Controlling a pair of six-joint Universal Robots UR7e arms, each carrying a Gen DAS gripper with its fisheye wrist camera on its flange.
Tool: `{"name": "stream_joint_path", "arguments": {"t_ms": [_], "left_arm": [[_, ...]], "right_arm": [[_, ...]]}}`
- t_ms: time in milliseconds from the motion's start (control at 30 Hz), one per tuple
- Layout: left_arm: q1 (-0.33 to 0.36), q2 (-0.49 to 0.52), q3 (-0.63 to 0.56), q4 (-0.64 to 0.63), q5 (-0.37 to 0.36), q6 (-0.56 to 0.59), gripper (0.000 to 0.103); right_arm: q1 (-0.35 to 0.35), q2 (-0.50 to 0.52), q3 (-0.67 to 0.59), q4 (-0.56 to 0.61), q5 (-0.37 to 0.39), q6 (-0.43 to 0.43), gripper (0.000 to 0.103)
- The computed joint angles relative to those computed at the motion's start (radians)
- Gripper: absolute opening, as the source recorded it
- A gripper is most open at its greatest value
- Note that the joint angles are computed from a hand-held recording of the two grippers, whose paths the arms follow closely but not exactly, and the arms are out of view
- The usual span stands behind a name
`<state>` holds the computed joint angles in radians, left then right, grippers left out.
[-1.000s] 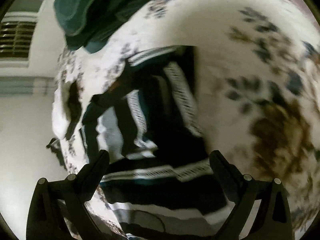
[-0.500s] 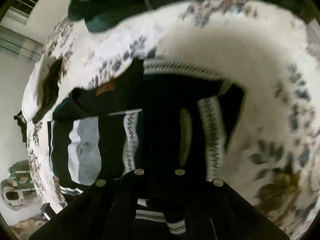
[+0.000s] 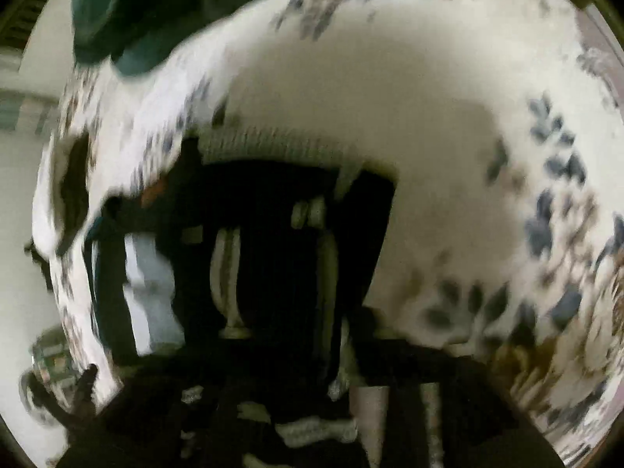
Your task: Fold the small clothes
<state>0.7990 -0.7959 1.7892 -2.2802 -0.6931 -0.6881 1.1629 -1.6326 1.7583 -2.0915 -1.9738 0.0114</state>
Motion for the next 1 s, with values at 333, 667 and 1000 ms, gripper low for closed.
{"name": "stream_joint_path", "arguments": {"t_ms": [333,667,1000], "left_arm": [[0.153,0.439,-0.718,0.197,-0.148,0.527,0.102],[0.166,0.461,-0.723,0.12,-0.254,0.639,0.005],[0.156,0.335,-0.531,-0.014,-0.306,0.519,0.018]], "right_arm": [[0.083,0.34,-0.313,0.063,-0.043,-0.242,0.069],[0.128,0.457,-0.437,0.11,-0.126,-0.257,0.006],[0.106,0.416,-0.479,0.193,-0.053,-0.081,0.041]]}}
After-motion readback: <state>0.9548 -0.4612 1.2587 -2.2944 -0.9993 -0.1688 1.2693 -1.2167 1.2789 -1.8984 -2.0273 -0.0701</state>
